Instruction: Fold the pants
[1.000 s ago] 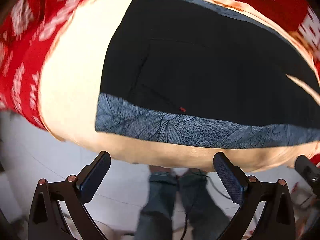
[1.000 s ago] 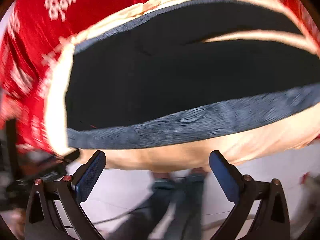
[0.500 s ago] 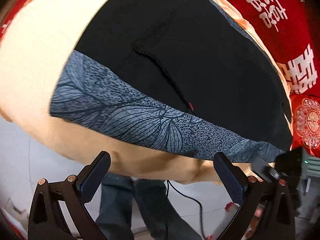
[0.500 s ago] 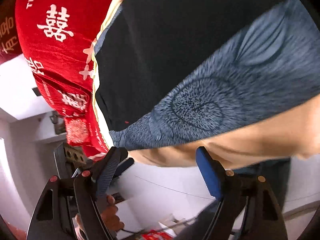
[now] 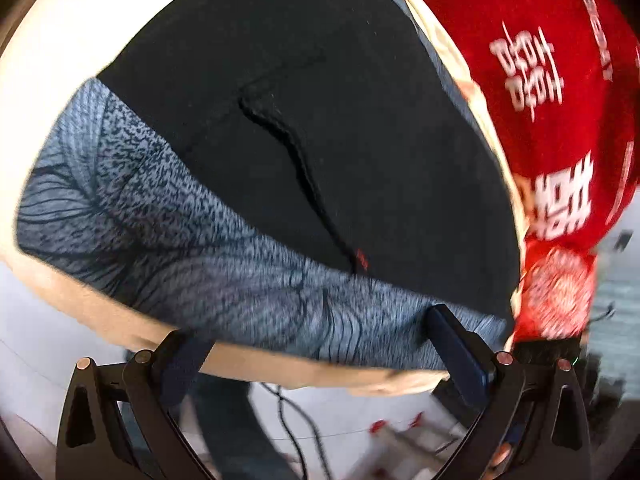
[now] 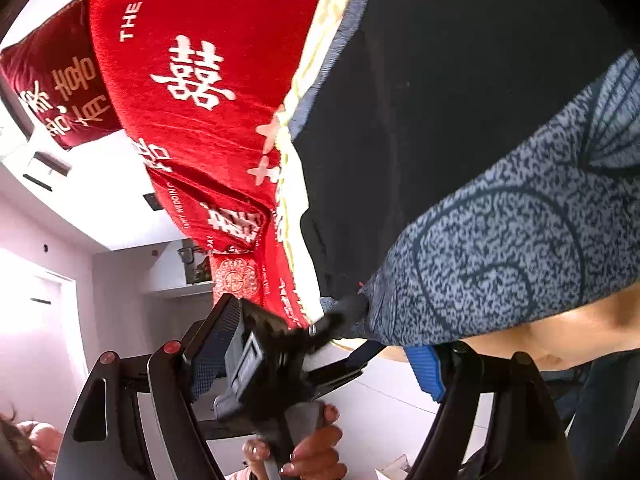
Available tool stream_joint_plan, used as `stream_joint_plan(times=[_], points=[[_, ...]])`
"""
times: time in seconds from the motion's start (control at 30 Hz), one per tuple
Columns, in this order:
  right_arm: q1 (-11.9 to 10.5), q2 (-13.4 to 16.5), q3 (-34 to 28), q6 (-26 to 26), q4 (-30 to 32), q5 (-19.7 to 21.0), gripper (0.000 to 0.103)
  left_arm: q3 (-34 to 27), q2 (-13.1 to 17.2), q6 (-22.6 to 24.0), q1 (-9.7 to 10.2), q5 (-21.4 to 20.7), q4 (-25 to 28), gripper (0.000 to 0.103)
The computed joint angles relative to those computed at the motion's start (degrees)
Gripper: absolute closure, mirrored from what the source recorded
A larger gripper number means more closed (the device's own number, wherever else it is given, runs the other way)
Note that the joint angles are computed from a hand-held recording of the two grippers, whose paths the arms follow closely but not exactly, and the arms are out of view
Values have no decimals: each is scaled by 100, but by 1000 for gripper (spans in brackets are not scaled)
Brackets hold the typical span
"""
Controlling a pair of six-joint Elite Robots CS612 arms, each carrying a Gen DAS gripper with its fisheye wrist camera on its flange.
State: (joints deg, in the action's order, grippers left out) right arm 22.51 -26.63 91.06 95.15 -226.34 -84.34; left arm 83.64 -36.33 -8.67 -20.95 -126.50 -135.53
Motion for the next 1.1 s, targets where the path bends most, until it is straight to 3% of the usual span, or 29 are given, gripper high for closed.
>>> stream_joint_plan(times=[0.1, 0.17, 0.27, 0.33, 0.43, 0.5, 0.6, 0.63, 0.67, 0.73, 0.8, 0.9, 1.0, 1.1], points=[[1, 19, -33, 93, -58, -35, 21, -48, 32, -306, -8, -59, -228, 8], [23, 4, 68, 41, -88, -43, 21, -105, 56, -316, -15, -23, -248, 32], [22, -14, 151, 76, 115, -4, 21, -162, 75, -163, 2, 96, -193, 53], [14, -73, 291, -1, 427, 40, 21, -200, 81, -50, 21, 158, -156, 61], [2, -121, 565, 155, 586, -78, 21, -211, 53, 287, 19, 337, -62, 61], [9, -119, 770, 456, 424, -376, 21, -220, 49, 442, 26, 378, -2, 61], [76, 45, 863, 1315, -175, -934, 25, -259, 70, 557, 38, 418, 108, 61], [106, 99, 862, 1591, -343, -1103, 36, -284, 80, 590, 33, 432, 152, 61], [161, 144, 859, 1962, -481, -1355, 56, -308, 83, 631, 30, 451, 205, 62], [209, 114, 893, 2270, -493, -1536, 86, -359, 75, 703, 2, 507, 312, 65], [182, -118, 1044, 2023, -207, -1443, 88, -391, 15, 857, -27, 627, 403, 71], [17, -544, 1251, 1331, 232, -1048, 89, -445, -79, 988, -36, 649, 511, 71], [-306, -1006, 1417, 383, 856, -373, 89, -533, -218, 1224, -105, 747, 531, 71], [-688, -1207, 1403, -309, 1138, 246, 89, -743, -237, 1269, -201, 851, 441, 71]])
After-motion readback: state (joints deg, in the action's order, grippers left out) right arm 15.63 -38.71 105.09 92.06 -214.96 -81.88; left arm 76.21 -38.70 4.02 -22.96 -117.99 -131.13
